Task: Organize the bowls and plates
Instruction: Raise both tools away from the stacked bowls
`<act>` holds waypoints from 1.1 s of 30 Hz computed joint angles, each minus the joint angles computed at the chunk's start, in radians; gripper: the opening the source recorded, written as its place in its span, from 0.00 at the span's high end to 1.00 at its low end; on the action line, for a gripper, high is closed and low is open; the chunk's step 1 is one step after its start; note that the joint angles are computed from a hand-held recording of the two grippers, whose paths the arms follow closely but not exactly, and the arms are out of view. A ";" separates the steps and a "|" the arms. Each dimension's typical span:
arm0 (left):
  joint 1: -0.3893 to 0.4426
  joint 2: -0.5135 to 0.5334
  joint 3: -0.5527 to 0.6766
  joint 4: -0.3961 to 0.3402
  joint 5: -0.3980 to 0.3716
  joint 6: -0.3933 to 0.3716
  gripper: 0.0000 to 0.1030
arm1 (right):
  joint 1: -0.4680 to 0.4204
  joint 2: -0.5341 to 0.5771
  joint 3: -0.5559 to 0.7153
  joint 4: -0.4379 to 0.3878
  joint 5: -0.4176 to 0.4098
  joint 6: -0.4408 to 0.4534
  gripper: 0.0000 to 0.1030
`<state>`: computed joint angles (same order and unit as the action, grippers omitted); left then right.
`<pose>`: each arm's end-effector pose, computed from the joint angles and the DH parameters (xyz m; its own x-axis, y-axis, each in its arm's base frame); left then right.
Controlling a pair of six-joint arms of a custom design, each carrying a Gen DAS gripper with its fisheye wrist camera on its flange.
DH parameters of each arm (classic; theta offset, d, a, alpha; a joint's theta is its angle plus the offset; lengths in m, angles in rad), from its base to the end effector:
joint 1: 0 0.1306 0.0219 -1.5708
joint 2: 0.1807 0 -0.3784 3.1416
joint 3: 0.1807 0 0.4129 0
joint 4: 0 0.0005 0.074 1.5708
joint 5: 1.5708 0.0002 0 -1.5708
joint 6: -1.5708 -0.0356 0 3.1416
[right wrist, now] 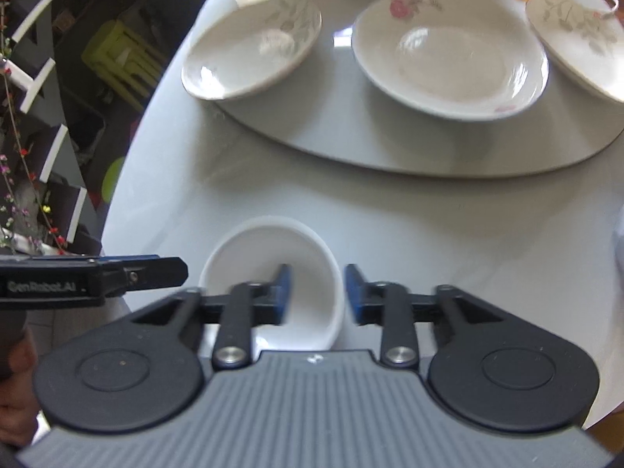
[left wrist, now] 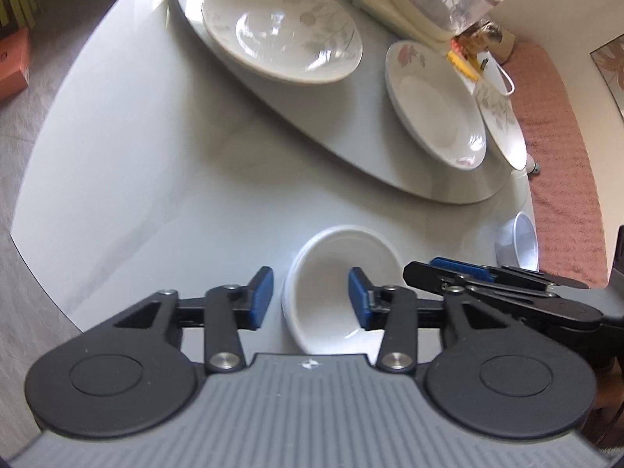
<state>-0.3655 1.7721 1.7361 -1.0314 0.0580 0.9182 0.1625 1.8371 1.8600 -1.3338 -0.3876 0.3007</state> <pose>0.5858 -0.2269 0.3708 -0.8010 -0.5427 -0.2526 -0.4174 0.8089 -0.4141 0.6152 0.1140 0.3779 -0.8381 -0.4153 -0.3536 -0.5171 0.8113 0.2728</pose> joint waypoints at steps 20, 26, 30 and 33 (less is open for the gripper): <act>-0.079 0.036 0.305 -0.085 -0.223 -0.139 0.52 | -0.079 -0.118 0.053 0.146 -0.119 0.033 0.60; -0.107 0.064 0.418 -0.127 -0.282 -0.129 0.52 | -0.120 -0.132 0.094 0.148 -0.156 -0.012 0.60; -0.113 0.095 0.510 -0.177 -0.297 -0.142 0.52 | -0.137 -0.157 0.088 0.183 -0.162 -0.041 0.60; -0.118 0.109 0.559 -0.194 -0.323 -0.152 0.52 | -0.143 -0.162 0.103 0.187 -0.163 -0.056 0.60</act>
